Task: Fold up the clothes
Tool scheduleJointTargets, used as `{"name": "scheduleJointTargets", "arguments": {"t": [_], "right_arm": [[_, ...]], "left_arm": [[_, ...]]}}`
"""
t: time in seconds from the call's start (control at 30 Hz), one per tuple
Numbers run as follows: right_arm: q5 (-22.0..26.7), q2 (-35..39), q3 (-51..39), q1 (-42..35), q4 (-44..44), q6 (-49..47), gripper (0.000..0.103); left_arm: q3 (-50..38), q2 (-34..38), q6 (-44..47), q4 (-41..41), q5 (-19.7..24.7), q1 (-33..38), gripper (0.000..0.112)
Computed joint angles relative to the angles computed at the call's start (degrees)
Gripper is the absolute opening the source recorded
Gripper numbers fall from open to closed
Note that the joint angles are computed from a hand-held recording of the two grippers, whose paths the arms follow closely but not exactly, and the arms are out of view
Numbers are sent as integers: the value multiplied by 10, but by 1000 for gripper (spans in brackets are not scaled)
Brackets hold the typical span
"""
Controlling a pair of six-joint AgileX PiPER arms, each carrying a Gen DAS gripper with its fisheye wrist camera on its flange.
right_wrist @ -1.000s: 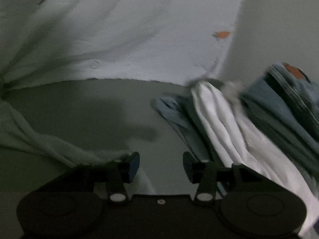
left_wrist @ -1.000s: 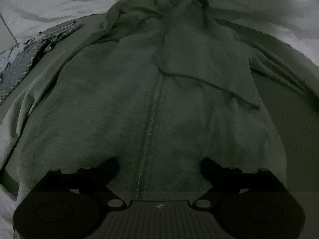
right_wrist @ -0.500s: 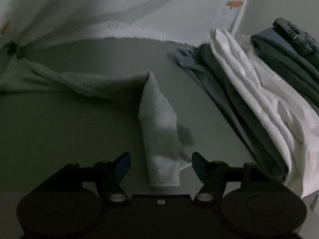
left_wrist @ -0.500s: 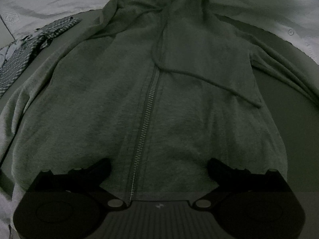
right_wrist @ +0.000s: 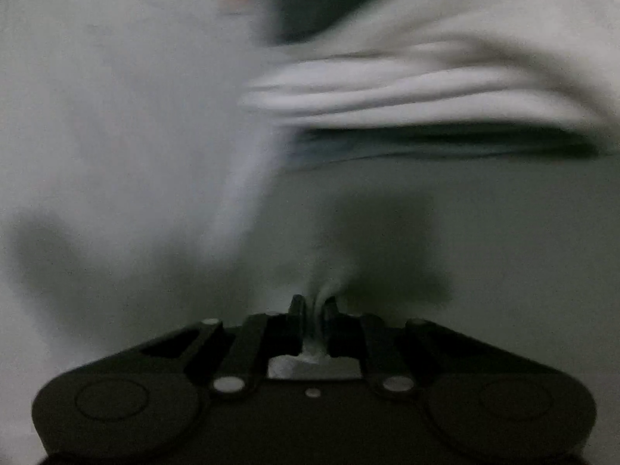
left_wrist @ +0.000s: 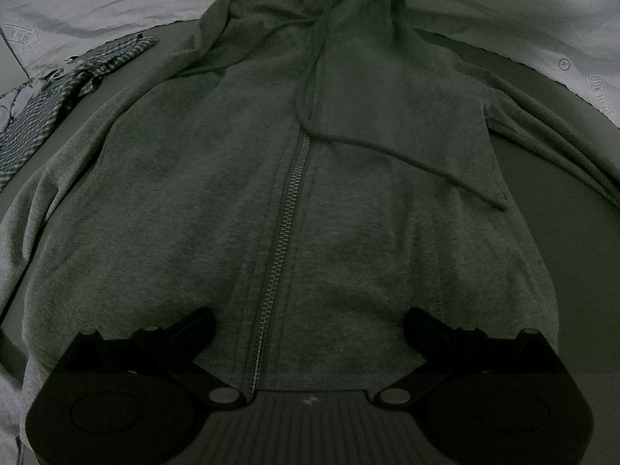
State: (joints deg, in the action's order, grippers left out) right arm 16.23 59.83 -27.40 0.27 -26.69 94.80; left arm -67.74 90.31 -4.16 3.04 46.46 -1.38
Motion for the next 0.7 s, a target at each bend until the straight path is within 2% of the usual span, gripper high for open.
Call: {"name": "scheduleJointTargets", "arguments": {"t": [0.03, 0.07, 0.1, 0.13, 0.23, 0.27, 0.3, 0.33, 0.37, 0.4, 0.47, 0.57, 0.63, 0.7], "right_arm": [[57, 10, -15, 19, -23, 0, 17], [115, 14, -29, 52, -63, 22, 28], [172, 15, -40, 95, -114, 62, 45], [229, 19, -50, 142, -162, 99, 53], [401, 66, -89, 280, -265, 129, 56], [450, 86, -99, 325, -290, 125, 56], [477, 99, -105, 358, -316, 104, 55], [480, 108, -106, 374, -336, 72, 54], [461, 116, -109, 375, -344, 30, 51], [418, 119, -108, 363, -341, -11, 45], [364, 139, -113, 349, -327, -59, 38], [328, 169, -118, 328, -312, -53, 40], [290, 165, -112, 302, -291, -65, 46], [276, 156, -102, 297, -272, -69, 48]], "left_arm": [[0, 0, 0, 0, 0, 0, 103], [0, 0, -1, 1, 0, -1, 103], [0, 0, -1, 1, 0, -1, 103], [0, 0, -3, 1, 0, -1, 103], [0, 0, -3, 2, -1, -1, 103], [0, 0, -3, 2, 0, -1, 103], [0, 1, -5, 2, -1, -1, 103], [-1, 1, -5, 2, -1, -1, 103], [-1, 1, -6, 3, -1, -2, 103], [-1, 1, -6, 3, -1, -2, 103], [1, 1, -6, 3, -3, -2, 103], [6, -2, -2, 1, -8, 0, 103], [8, -3, 0, 0, -11, 1, 103], [9, -4, -3, 2, -13, 0, 103]]}}
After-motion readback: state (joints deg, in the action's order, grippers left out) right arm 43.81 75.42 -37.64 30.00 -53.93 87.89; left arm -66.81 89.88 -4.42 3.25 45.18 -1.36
